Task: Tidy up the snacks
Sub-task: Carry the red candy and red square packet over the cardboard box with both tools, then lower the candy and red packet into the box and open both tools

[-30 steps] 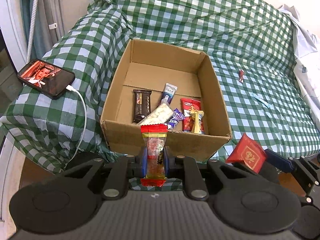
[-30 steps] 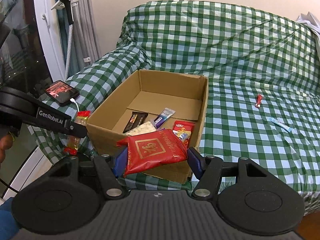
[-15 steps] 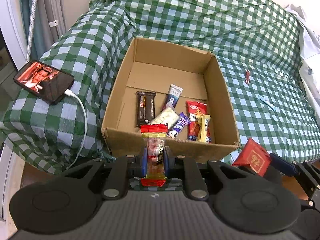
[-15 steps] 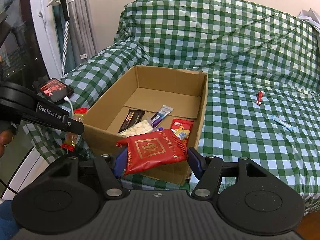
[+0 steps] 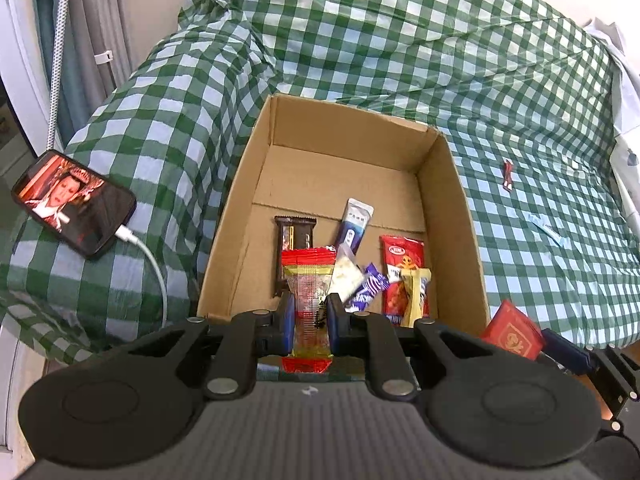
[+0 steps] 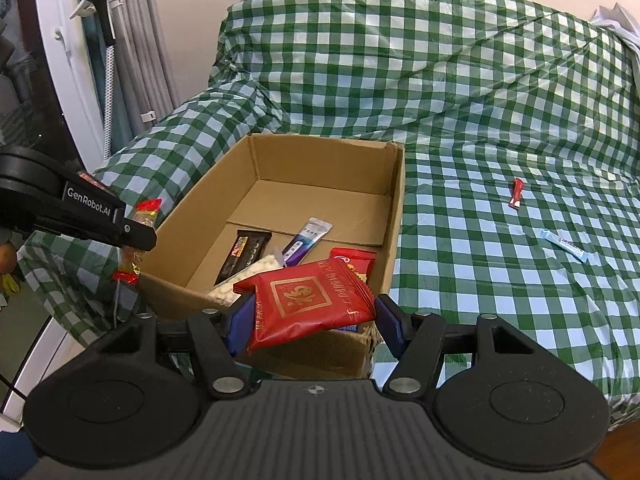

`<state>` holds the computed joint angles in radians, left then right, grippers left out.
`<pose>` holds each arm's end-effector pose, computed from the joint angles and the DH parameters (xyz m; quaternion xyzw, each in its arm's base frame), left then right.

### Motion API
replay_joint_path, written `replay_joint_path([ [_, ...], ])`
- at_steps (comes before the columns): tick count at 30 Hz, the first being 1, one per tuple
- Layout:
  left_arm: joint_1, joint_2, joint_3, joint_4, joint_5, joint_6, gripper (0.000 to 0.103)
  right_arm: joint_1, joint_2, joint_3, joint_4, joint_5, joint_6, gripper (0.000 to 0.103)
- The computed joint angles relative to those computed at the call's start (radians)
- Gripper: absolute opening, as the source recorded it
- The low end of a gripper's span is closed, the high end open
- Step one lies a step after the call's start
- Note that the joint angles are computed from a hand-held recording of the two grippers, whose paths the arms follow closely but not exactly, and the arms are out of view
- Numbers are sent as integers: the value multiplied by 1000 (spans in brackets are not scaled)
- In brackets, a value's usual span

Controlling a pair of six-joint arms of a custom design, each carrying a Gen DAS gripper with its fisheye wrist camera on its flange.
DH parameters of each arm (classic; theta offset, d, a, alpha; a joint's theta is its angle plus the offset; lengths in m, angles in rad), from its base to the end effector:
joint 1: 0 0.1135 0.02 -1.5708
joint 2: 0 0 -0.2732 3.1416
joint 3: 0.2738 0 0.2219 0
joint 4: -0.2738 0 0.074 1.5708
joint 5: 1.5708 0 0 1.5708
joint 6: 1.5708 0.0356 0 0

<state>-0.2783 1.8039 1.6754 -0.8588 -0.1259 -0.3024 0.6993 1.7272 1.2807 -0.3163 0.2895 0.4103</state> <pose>0.3502 -0.0954 0.3202 -0.0296 0.9556 -0.0245 0.2923 0.2815 0.2235 0.2705 -0.0749 0.9086 0.0922 0.4005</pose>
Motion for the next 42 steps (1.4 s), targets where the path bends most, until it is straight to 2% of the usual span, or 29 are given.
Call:
replay_joint_path([
  [13, 38, 223, 216, -40, 20, 22, 18, -92, 187, 173, -8, -62, -58, 66],
  [24, 68, 433, 447, -119, 34, 41, 18, -144, 353, 329, -38, -105, -67, 66],
  [39, 79, 596, 649, -212, 6, 66, 18, -165, 472, 450, -57, -122, -100, 67],
  [41, 79, 613, 674, -223, -1, 69, 20, -167, 477, 454, -53, -131, -100, 69],
  [42, 78, 617, 678, -224, -7, 68, 25, -170, 477, 452, -46, -139, -95, 71],
])
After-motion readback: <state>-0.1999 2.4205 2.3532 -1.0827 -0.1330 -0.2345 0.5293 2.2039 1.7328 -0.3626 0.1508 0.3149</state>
